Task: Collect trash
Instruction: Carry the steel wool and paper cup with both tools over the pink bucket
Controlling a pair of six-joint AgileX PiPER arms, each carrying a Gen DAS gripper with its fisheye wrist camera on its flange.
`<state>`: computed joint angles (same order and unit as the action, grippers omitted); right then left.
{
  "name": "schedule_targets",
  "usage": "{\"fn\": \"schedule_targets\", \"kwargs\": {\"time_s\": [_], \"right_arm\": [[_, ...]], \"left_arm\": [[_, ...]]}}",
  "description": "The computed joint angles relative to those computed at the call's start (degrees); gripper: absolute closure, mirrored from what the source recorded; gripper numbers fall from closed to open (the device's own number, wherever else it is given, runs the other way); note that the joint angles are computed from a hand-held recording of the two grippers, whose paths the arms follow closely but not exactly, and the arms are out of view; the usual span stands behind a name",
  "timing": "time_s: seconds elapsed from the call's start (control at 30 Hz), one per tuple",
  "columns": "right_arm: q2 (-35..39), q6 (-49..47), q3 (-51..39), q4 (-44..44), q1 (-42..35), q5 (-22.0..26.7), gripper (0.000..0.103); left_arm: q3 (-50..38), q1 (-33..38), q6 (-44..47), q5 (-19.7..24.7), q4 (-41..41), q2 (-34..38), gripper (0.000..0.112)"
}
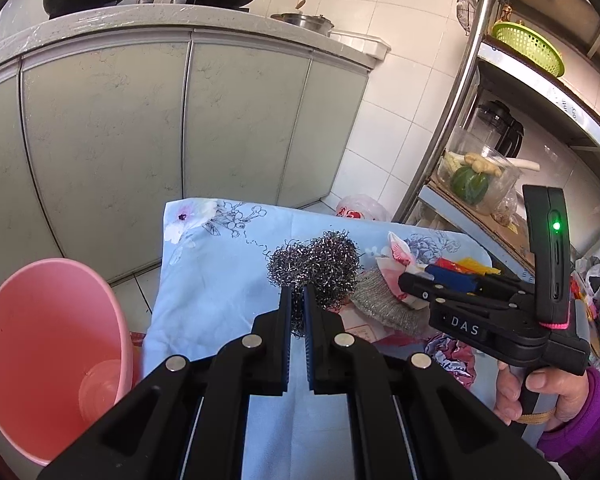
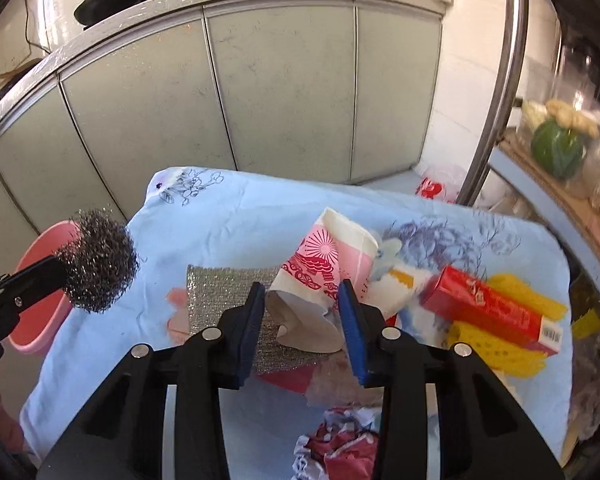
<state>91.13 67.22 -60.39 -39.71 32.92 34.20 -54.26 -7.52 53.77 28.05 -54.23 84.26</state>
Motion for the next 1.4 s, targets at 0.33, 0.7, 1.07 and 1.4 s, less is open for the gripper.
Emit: {"fn": "schedule_targets", "kwargs": {"time_s": [0.33,0.7,1.07,1.4], "right_arm": [[-9.0,8.6,3.1,-9.2,7.9,2.2,0.065],[-0.5,-3.9,-11.9,-0.9,14.1,-1.6,0.065],[17.6,-25.9,-33.7,17.6,16.9,-2.0,0.065],[28.2,-35.6,-47.6,25.8,18.6,4.3,0.065]], "left_arm": [[3.7,3.2,3.7,1.8,-3.9,-8.2,0.107],[6.5,26.1,12.7,9.8,-8.8,-13.5,0.107],[5.2,38.8,16.2,7.2,-7.9,-6.4,0.107],[6.2,33.9,10.3,-3.2,-2.2,-2.4,0.107]]}}
